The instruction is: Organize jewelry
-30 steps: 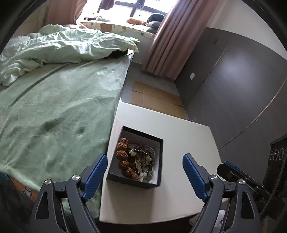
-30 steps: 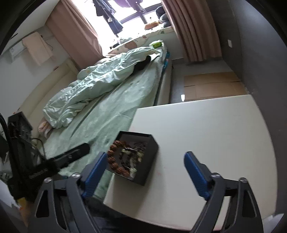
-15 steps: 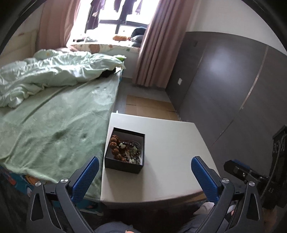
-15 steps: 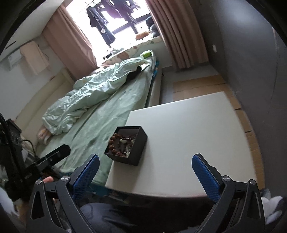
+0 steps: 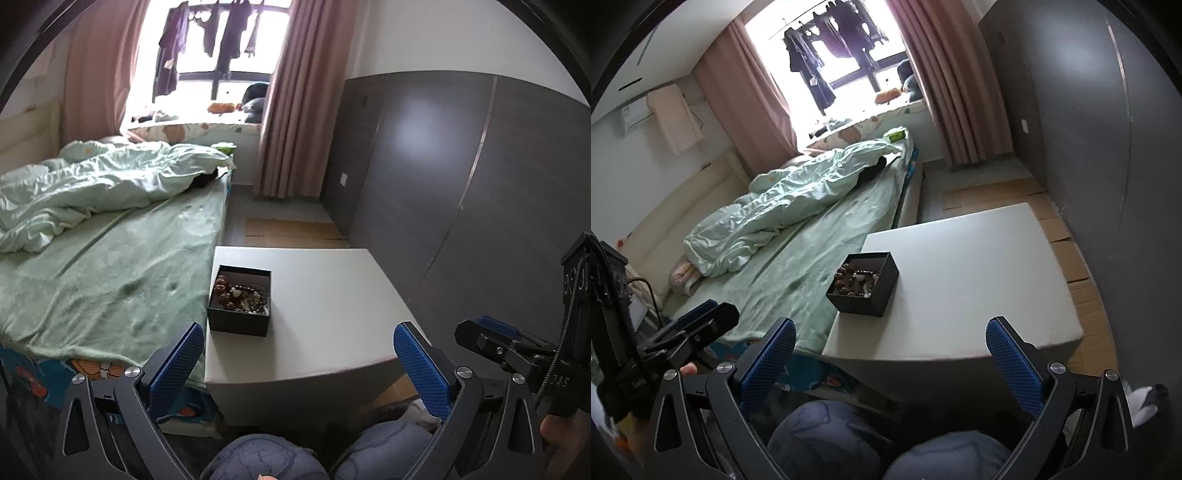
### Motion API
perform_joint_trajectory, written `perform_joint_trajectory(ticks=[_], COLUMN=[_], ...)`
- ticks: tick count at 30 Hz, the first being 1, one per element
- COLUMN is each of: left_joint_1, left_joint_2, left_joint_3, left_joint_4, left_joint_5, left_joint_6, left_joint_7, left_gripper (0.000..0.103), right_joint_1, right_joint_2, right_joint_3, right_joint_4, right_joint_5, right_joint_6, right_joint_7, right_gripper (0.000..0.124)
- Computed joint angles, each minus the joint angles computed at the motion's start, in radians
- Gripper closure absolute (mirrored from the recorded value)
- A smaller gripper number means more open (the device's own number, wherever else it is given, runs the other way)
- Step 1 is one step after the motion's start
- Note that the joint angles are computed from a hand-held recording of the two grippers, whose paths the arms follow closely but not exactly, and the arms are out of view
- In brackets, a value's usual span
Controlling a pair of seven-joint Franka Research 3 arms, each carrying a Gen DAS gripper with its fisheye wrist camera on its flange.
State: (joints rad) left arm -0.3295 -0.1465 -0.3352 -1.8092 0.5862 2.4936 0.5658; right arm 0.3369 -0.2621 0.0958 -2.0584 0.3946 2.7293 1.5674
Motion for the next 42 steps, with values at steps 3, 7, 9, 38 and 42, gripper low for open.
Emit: perform_joint_trajectory(ticks=[3, 7, 9, 38, 42], left_joint_1=[-0.002, 0.014, 0.017, 0.024, 0.023], left_joint_2=[-0.026, -0.071, -0.091, -0.126, -0.125], left_joint_3=[-0.004, -0.031, -0.036, -0.063, -0.062], left_joint_4=[-0.022, -0.052, -0.066, -0.078, -0.078], left_joint_5=[0.005, 0.082, 0.091, 0.090, 0.091], left_joint_6=[0.007, 0.007, 0.014, -0.035, -0.034], left_joint_7=[-0.004, -0.068, -0.080, -0.073, -0.074], left_gripper=[0.000, 0.000, 0.000, 0.000, 0.000], right_joint_1=[-0.017, 0.001, -0.008, -0.054, -0.064], right_joint_2=[-0.050, -0.100, -0.123, -0.194, -0.192], right_joint_3=[0.021, 0.018, 0.030, 0.073, 0.079], right_joint_4=[-0.046, -0.093, -0.111, -0.172, -0.167], right_joint_5=[-0.042, -0.047, -0.063, -0.160, -0.174], right_joint_6=[0.010, 0.034, 0.037, 0.064, 0.058], right_joint_7=[0.045, 0.039, 0.050, 0.143, 0.171], right_gripper=[0.021, 0.021, 0.021, 0.021, 0.021])
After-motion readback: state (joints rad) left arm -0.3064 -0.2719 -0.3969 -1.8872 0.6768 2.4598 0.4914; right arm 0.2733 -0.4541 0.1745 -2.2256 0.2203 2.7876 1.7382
